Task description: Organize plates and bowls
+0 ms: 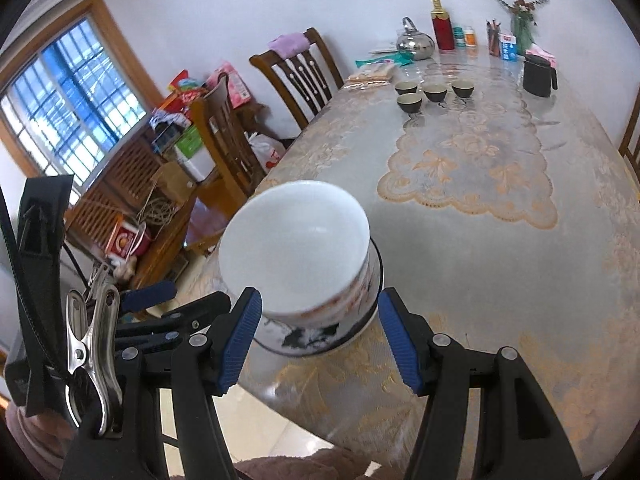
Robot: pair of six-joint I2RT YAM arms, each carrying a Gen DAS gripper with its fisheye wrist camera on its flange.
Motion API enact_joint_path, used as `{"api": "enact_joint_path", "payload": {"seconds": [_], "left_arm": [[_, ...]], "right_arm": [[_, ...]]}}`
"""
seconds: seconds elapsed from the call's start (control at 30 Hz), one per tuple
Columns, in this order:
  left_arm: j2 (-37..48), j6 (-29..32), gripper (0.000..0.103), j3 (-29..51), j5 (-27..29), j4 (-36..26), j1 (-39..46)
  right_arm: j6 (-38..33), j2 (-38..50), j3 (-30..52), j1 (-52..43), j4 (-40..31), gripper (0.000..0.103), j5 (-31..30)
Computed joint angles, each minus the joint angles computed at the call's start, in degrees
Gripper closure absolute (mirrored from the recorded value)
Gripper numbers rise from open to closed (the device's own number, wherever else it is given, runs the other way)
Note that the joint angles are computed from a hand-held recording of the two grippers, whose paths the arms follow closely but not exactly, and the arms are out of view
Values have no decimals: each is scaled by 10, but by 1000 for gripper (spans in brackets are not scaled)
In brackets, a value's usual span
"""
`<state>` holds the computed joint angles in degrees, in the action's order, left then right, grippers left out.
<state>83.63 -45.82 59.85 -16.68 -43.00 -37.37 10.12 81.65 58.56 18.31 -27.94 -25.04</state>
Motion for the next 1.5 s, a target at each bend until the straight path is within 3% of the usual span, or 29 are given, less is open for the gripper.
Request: {"api": "enact_joint_path", "payload": {"seconds": [0.5,1.5], "left_arm": [[13,-75,21,-18,-10,-21,-44],[28,-84,21,-20,6,-27,-51]], "right_arm": [[-27,-2,-48,-13,-29,40,-18],[-25,-1,-47,-2,-46,40,-16]]}}
